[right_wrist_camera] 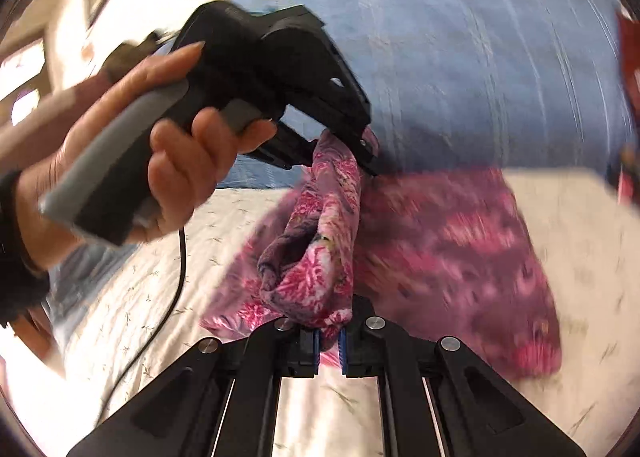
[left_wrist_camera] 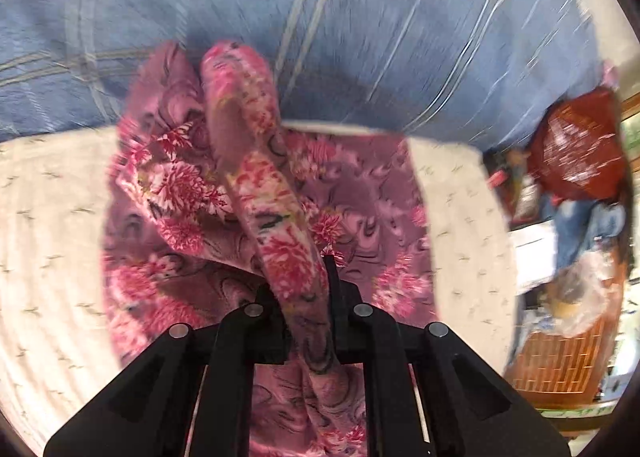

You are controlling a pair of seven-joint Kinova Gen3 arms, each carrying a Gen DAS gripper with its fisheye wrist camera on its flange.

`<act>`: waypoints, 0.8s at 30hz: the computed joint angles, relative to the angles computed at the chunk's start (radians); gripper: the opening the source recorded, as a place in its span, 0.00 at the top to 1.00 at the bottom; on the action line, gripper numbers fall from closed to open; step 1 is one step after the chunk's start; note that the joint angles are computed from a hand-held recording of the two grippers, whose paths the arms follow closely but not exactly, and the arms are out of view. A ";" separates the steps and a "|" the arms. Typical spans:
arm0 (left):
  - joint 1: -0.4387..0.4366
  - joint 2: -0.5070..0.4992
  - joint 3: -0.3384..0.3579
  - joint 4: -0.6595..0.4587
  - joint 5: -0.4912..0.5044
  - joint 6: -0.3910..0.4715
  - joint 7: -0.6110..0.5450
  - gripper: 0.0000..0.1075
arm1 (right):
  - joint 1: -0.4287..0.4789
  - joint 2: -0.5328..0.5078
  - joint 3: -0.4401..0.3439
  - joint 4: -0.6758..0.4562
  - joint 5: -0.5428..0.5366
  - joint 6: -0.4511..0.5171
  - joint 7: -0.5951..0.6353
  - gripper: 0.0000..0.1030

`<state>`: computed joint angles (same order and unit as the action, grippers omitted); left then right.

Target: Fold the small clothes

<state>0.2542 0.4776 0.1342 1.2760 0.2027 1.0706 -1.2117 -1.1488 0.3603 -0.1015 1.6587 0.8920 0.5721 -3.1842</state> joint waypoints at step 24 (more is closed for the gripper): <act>0.214 0.257 -0.055 -0.466 -0.209 0.440 0.051 0.42 | 0.451 -0.049 -0.223 0.240 0.015 -0.526 -0.136 0.43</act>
